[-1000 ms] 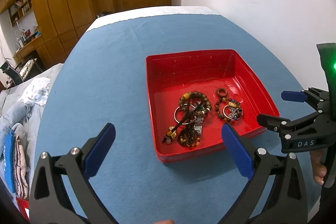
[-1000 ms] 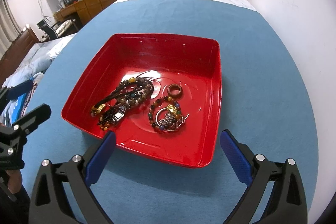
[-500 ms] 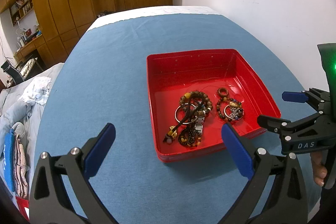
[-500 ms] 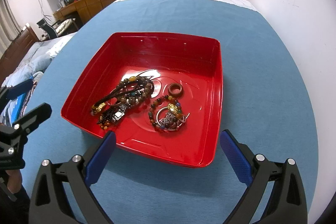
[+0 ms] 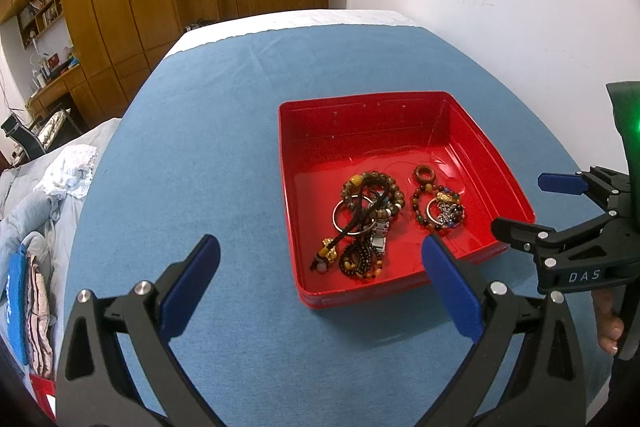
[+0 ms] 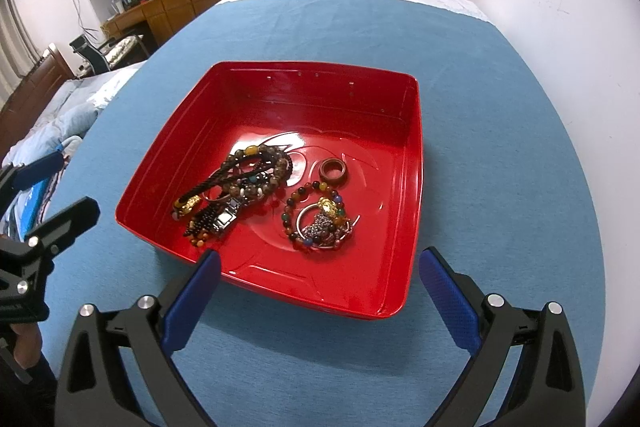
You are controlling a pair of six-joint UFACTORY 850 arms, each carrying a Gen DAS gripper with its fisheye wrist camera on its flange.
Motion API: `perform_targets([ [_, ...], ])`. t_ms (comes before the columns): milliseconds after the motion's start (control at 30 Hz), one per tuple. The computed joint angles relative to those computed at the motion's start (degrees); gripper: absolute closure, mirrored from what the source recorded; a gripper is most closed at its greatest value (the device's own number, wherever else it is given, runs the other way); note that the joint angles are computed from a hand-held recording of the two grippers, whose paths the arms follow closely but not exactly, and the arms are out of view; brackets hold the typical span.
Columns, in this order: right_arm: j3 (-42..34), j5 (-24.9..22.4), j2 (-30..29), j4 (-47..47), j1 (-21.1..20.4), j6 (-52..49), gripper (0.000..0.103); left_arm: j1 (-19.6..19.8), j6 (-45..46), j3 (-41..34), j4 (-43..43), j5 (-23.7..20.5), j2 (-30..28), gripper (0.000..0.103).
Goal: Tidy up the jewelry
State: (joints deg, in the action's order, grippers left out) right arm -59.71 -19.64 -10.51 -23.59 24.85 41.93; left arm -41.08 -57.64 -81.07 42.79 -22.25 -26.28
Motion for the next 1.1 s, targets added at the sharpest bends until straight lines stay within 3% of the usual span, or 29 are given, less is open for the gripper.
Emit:
perform_targets([
  [1100, 0.1, 0.0, 0.1, -0.1, -0.2, -0.1, 0.004, 0.1, 0.1, -0.1, -0.4, -0.1, -0.1, 0.003],
])
